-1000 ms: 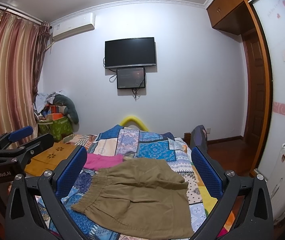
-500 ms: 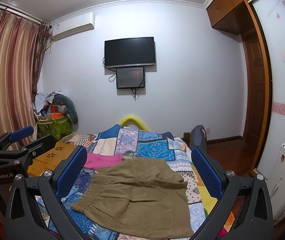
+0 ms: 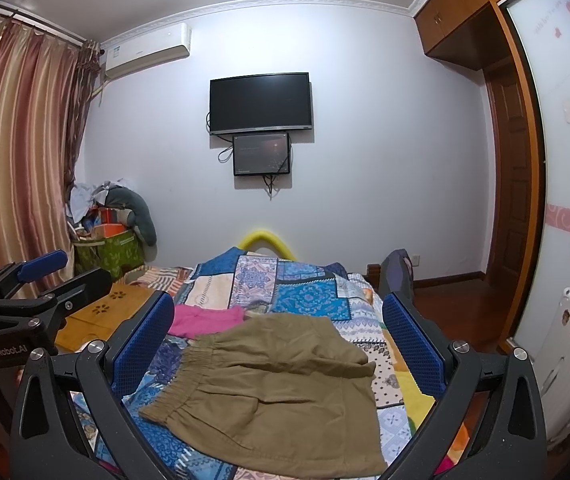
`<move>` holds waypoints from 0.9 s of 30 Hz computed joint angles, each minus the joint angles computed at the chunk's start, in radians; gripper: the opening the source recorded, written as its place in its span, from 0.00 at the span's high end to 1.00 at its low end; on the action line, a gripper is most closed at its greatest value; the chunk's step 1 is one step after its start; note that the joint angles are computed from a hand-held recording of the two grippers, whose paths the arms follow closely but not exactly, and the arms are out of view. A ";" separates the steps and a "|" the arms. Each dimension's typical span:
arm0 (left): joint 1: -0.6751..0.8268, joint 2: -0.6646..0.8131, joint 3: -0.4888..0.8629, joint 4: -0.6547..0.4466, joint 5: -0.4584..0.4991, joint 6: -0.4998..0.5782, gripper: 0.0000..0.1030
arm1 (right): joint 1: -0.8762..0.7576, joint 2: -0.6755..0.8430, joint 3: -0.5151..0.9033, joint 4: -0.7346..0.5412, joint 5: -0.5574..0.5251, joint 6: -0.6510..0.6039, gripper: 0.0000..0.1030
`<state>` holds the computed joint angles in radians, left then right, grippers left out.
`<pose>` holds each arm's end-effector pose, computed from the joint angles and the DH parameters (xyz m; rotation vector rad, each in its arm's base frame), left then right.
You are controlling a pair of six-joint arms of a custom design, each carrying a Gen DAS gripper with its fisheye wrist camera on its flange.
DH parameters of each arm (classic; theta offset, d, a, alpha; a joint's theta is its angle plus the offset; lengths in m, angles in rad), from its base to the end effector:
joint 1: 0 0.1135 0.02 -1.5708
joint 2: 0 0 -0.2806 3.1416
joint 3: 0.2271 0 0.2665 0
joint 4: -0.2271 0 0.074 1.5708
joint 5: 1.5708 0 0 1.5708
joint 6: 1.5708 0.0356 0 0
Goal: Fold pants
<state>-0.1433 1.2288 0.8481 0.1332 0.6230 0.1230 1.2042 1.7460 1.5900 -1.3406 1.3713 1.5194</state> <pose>0.2831 -0.0618 0.3119 0.6687 1.6798 -0.5785 0.1547 0.3056 0.3279 0.3318 1.7445 -0.2368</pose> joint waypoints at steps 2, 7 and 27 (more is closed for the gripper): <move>-0.002 0.005 0.000 0.006 -0.006 0.001 0.00 | -0.002 -0.003 -0.007 0.021 -0.003 -0.017 0.00; -0.015 0.033 0.007 0.011 -0.030 0.006 0.00 | -0.018 -0.011 -0.029 0.068 -0.014 -0.057 0.00; -0.086 0.649 0.473 -0.198 -0.257 0.095 0.00 | -0.341 -0.172 -0.501 0.554 -0.357 -0.392 0.00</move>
